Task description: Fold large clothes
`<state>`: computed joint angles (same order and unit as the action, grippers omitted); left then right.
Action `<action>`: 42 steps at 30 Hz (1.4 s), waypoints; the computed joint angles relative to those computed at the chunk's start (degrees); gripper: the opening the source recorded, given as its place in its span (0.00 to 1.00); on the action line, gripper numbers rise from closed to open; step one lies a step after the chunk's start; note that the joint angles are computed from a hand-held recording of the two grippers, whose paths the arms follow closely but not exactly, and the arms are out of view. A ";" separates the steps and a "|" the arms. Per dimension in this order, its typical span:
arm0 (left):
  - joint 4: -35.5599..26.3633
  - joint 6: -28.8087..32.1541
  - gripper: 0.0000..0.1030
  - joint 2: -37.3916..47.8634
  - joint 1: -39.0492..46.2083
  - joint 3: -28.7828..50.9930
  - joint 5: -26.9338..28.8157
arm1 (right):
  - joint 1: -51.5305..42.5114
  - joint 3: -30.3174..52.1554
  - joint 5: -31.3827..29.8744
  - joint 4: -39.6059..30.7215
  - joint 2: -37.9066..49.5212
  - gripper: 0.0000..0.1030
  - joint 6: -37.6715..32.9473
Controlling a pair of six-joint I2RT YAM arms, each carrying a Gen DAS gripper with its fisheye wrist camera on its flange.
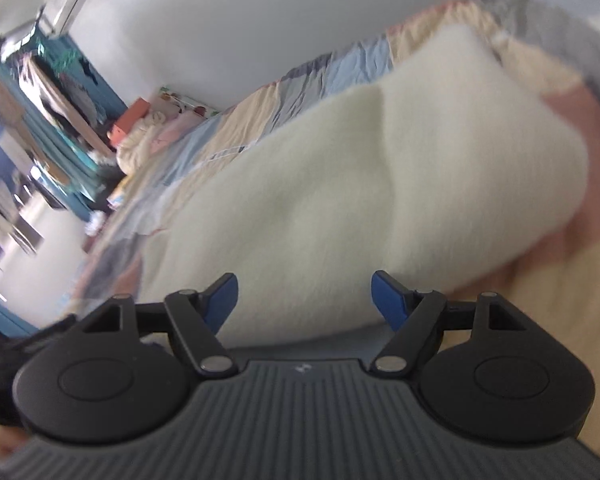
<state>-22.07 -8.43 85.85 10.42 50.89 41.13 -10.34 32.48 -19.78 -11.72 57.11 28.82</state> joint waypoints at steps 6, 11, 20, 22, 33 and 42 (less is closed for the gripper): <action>5.00 -14.52 0.78 13.83 4.92 2.48 9.83 | -2.81 -1.12 -6.47 2.45 3.38 0.75 7.10; 21.79 -32.55 0.78 16.99 6.58 -1.58 16.10 | -2.41 -1.82 -8.35 4.83 5.02 0.75 9.89; 35.80 -49.52 0.74 20.40 6.98 -3.81 15.92 | -3.51 -3.65 -12.10 11.61 7.14 0.76 15.84; 30.98 -44.68 0.62 19.71 6.58 -2.06 13.59 | -3.70 -3.77 -12.70 13.56 8.59 0.76 16.75; 32.20 -39.49 0.47 16.79 5.82 -1.89 12.93 | -5.69 -5.27 -13.96 24.69 15.67 1.00 27.94; 30.72 -38.81 0.47 17.62 7.12 -1.31 15.78 | -4.02 -3.10 -11.84 36.64 27.03 1.00 42.06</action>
<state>8.66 -47.24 103.46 17.55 49.58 56.91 -14.37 29.37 -31.63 24.92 84.14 70.88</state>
